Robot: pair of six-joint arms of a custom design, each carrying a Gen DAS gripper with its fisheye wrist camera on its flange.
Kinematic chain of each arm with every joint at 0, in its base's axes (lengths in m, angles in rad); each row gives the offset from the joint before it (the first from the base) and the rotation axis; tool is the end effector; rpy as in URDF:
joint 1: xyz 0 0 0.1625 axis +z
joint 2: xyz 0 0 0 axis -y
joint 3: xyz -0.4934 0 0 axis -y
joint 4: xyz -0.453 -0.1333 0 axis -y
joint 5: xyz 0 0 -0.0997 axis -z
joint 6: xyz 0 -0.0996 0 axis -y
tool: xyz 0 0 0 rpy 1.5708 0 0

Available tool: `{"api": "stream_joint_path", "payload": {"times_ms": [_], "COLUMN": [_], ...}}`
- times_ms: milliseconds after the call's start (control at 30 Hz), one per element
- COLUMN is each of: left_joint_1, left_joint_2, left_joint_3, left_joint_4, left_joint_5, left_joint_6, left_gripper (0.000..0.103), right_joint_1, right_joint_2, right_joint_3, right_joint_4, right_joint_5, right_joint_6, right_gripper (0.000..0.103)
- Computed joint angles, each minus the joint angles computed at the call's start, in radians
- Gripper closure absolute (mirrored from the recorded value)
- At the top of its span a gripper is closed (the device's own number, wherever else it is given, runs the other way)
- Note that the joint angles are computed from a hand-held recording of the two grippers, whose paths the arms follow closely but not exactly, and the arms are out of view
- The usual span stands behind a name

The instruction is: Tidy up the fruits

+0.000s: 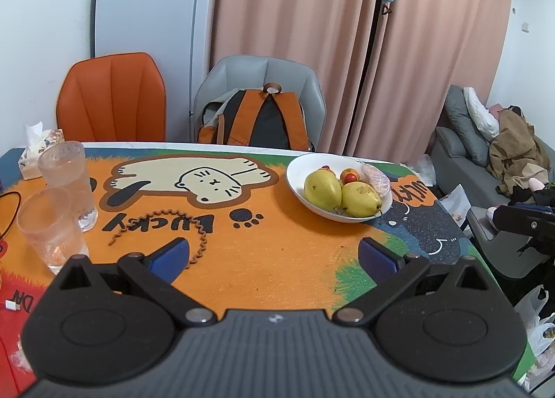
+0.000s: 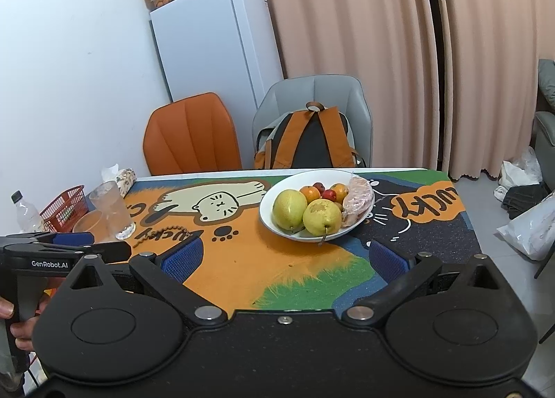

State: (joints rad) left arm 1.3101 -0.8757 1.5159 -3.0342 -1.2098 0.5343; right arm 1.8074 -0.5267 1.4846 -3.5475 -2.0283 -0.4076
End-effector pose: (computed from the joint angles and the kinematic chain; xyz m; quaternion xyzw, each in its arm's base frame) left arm -0.0474 -0.8313 0.2806 0.2828 0.8591 -0.3675 0.2167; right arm 0.2780 -0.7718 0.0780 0.1643 -0.8416 0.4563 0.2378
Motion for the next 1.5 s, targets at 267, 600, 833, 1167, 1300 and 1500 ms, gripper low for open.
{"api": "stream_joint_path", "payload": {"times_ms": [267, 600, 833, 1167, 1300, 1500], "left_joint_1": [0.003, 0.004, 0.004, 0.005, 0.004, 0.002], "left_joint_2": [-0.001, -0.007, -0.013, -0.019, -0.015, -0.02], "left_joint_3": [0.004, 0.012, 0.02, 0.027, 0.024, 0.034], "left_joint_4": [-0.005, -0.025, -0.022, -0.029, -0.027, -0.032], "left_joint_5": [-0.003, -0.003, -0.014, -0.011, -0.007, -0.01], "left_joint_6": [-0.007, 0.01, 0.014, 0.002, -0.005, -0.002], "left_gripper": [0.001, 0.001, 0.001, 0.001, 0.001, 0.001], "right_joint_1": [0.0, 0.006, 0.01, 0.012, 0.012, 0.013], "right_joint_2": [0.001, -0.002, 0.002, 0.003, 0.002, 0.0], "right_joint_3": [0.003, 0.011, 0.008, 0.008, 0.01, 0.011], "right_joint_4": [0.012, 0.021, 0.024, 0.026, 0.023, 0.027], "right_joint_5": [0.002, 0.007, -0.009, -0.01, -0.009, -0.01], "right_joint_6": [0.001, -0.003, -0.003, -0.003, -0.006, -0.005], "right_gripper": [0.0, 0.0, 0.0, 0.0, 0.0, 0.0]}}
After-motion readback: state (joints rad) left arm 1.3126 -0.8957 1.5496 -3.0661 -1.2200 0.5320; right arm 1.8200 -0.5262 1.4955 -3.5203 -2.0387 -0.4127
